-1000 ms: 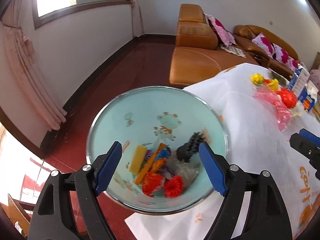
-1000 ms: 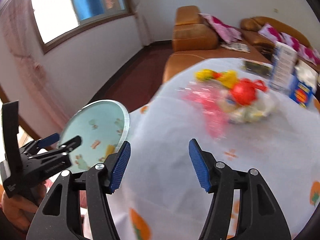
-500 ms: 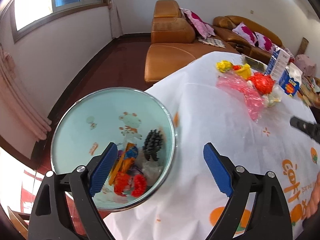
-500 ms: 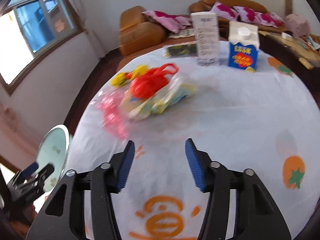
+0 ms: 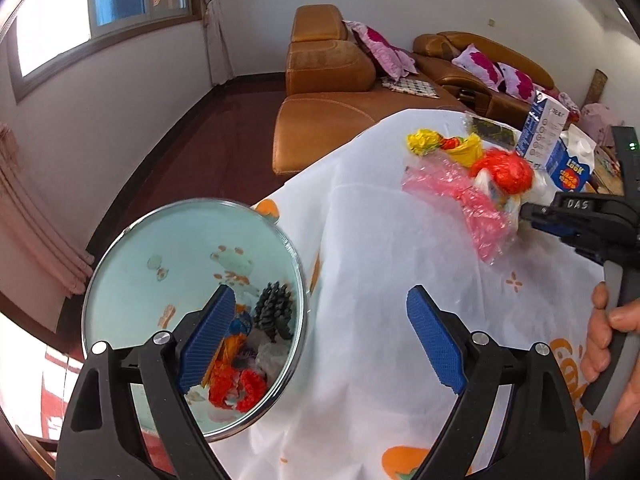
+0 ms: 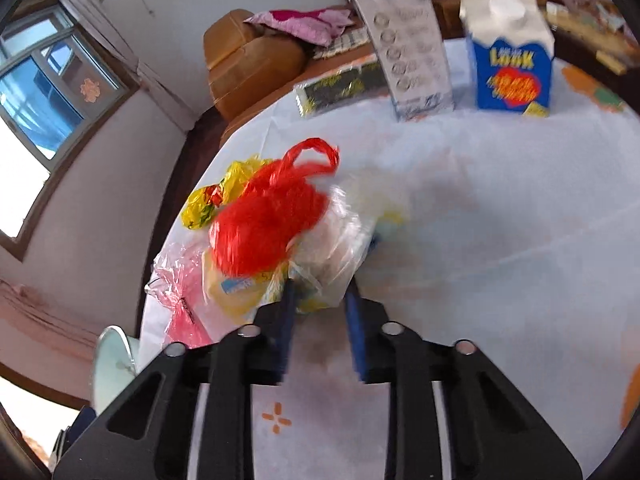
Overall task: Collect trash
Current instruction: 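Grasp the clear plastic bag with the right tool, then grasp the pink plastic bag with the left tool while the right tool holds the clear bag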
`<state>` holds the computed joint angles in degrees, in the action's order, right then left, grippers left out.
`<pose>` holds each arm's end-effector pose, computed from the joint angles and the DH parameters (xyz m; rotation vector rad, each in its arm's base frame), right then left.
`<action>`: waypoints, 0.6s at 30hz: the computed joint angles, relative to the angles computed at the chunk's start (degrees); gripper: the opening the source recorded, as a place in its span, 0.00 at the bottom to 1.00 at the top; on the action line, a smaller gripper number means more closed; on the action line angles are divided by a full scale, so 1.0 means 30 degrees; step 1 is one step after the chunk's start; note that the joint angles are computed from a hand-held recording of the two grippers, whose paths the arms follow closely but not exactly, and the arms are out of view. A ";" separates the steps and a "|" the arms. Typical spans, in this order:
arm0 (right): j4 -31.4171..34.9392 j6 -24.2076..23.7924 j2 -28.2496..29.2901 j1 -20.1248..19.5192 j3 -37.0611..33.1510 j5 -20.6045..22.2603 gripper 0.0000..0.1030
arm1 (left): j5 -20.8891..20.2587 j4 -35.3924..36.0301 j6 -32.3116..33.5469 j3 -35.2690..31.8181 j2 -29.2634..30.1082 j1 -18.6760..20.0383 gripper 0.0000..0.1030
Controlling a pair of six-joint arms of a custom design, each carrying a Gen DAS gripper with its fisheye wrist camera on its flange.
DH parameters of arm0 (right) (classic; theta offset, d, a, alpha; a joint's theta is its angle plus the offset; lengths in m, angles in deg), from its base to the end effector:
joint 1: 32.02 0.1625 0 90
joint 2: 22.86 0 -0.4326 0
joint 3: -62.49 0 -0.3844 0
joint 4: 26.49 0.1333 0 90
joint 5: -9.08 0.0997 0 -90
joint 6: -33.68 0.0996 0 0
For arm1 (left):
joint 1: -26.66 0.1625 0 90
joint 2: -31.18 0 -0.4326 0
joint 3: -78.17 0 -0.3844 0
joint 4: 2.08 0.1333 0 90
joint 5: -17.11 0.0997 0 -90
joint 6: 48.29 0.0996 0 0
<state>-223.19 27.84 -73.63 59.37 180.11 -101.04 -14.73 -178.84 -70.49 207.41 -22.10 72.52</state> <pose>0.1126 -0.5586 0.1362 -0.0030 -2.6253 0.9309 -0.1638 -0.4816 0.1034 0.3111 2.2244 -0.8599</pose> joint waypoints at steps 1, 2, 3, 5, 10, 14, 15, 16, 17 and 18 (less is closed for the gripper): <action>-0.0199 -0.0182 -0.0064 -0.0051 0.0128 0.0142 0.14 | -0.0032 -0.0055 0.0132 -0.0150 0.0133 -0.0008 0.83; -0.0555 -0.0506 -0.0190 -0.0056 0.0352 0.0243 0.12 | -0.0095 -0.0147 0.0281 -0.0352 0.0314 0.0007 0.83; -0.0773 -0.0767 -0.0333 -0.0030 0.0526 0.0268 0.11 | -0.0189 -0.0266 0.0393 -0.0536 0.0487 0.0017 0.83; -0.1228 -0.1429 -0.0997 0.0012 0.1218 0.0423 0.09 | -0.0446 -0.0415 0.0559 -0.0875 0.0767 0.0074 0.83; -0.0530 -0.2888 -0.3376 -0.0210 0.2755 0.0414 0.09 | -0.1256 -0.0948 0.1384 -0.2098 0.1897 0.0104 0.83; -0.0183 -0.4500 -0.5299 -0.0407 0.3827 -0.0176 0.09 | -0.1630 -0.1418 0.1925 -0.3365 0.3029 0.0166 0.83; -0.0255 -0.4955 -0.5761 -0.0422 0.4158 -0.0430 0.09 | -0.1744 -0.1547 0.2003 -0.3821 0.3419 0.0233 0.83; -0.0298 -0.5332 -0.6046 -0.0449 0.4320 -0.0673 0.09 | -0.1741 -0.1555 0.2029 -0.4261 0.3783 0.0296 0.83; -0.0595 -0.5712 -0.6153 -0.0481 0.4437 -0.1003 0.09 | -0.1717 -0.1515 0.2023 -0.4596 0.4044 0.0346 0.83; -0.1060 -0.5996 -0.6070 -0.0475 0.4521 -0.1294 0.09 | -0.1781 -0.1736 0.2083 -0.5045 0.4459 0.0417 0.83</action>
<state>-226.37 9.86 -91.84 57.94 193.67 -104.92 -20.07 -184.04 -64.24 192.27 -8.72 73.78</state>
